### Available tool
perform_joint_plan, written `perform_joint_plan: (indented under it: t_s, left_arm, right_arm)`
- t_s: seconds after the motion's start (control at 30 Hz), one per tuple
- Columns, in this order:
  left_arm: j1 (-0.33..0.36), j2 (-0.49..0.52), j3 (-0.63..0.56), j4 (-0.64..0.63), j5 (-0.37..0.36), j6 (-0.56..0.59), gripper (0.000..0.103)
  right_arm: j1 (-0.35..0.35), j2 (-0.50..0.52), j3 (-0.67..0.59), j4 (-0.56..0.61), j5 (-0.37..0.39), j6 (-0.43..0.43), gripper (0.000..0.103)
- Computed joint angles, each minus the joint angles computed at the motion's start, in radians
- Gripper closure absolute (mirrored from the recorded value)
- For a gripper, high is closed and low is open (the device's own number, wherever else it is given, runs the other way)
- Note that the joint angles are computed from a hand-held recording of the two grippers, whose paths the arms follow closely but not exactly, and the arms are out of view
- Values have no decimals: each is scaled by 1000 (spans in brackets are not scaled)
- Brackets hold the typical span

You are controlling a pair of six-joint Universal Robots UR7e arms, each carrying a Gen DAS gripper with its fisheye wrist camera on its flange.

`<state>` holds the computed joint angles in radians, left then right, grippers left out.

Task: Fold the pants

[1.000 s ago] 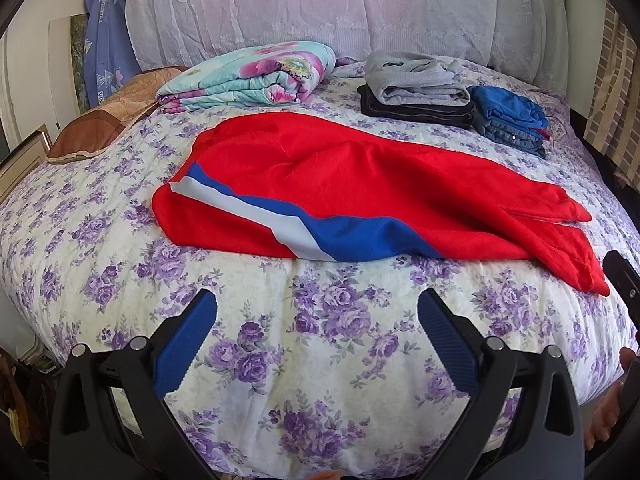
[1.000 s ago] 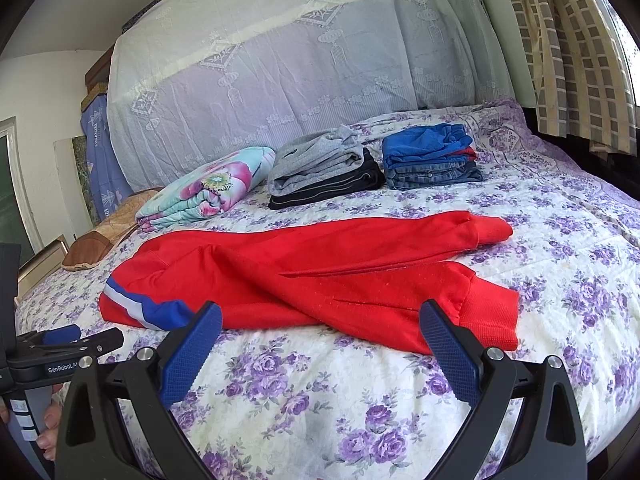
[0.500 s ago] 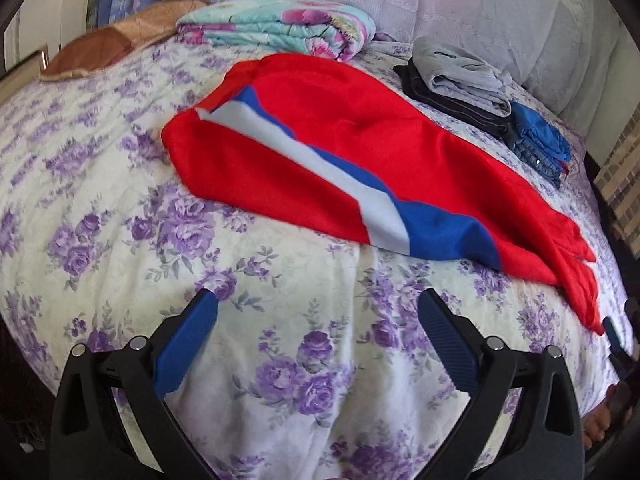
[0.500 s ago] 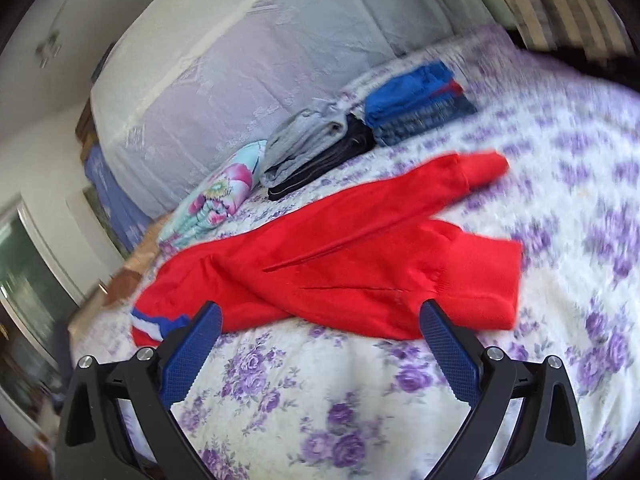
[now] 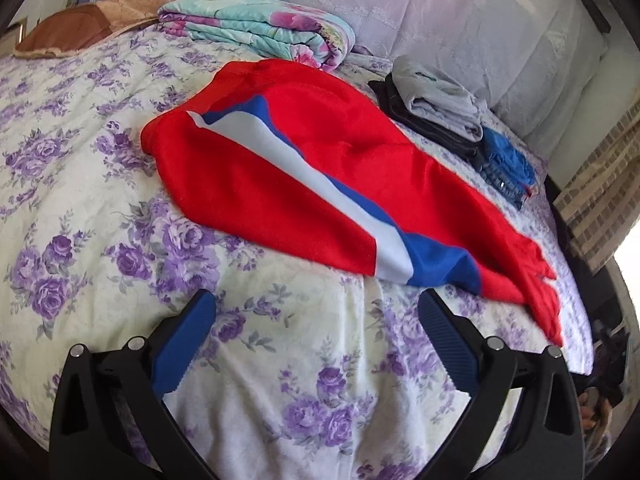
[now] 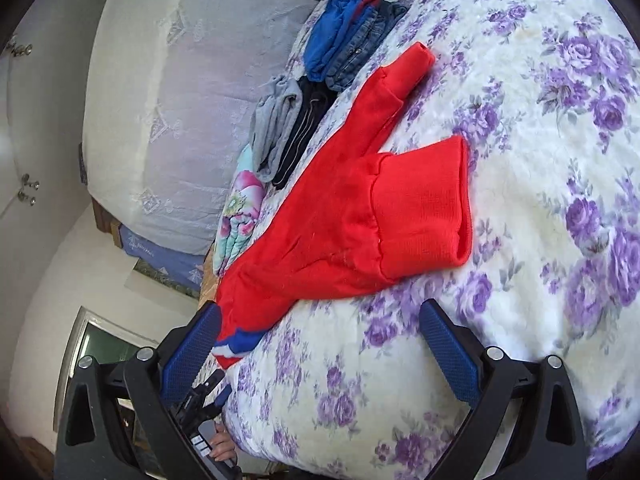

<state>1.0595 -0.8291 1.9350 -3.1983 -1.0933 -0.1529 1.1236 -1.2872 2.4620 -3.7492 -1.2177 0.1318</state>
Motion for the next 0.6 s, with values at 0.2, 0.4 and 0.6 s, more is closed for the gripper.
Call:
perform_joint_plan:
  t_s: [0.2, 0.4, 0.6]
  left_arm:
    - [70, 12, -131, 60, -122, -73, 5]
    - [92, 51, -224, 120, -133, -62, 62]
    - [77, 6, -170, 23, -187, 3, 86]
  right_arm:
    - [44, 50, -105, 28, -58, -17, 37]
    - [-32, 64, -123, 80, 68, 5, 86]
    - [-18, 22, -140, 61, 68, -32, 90]
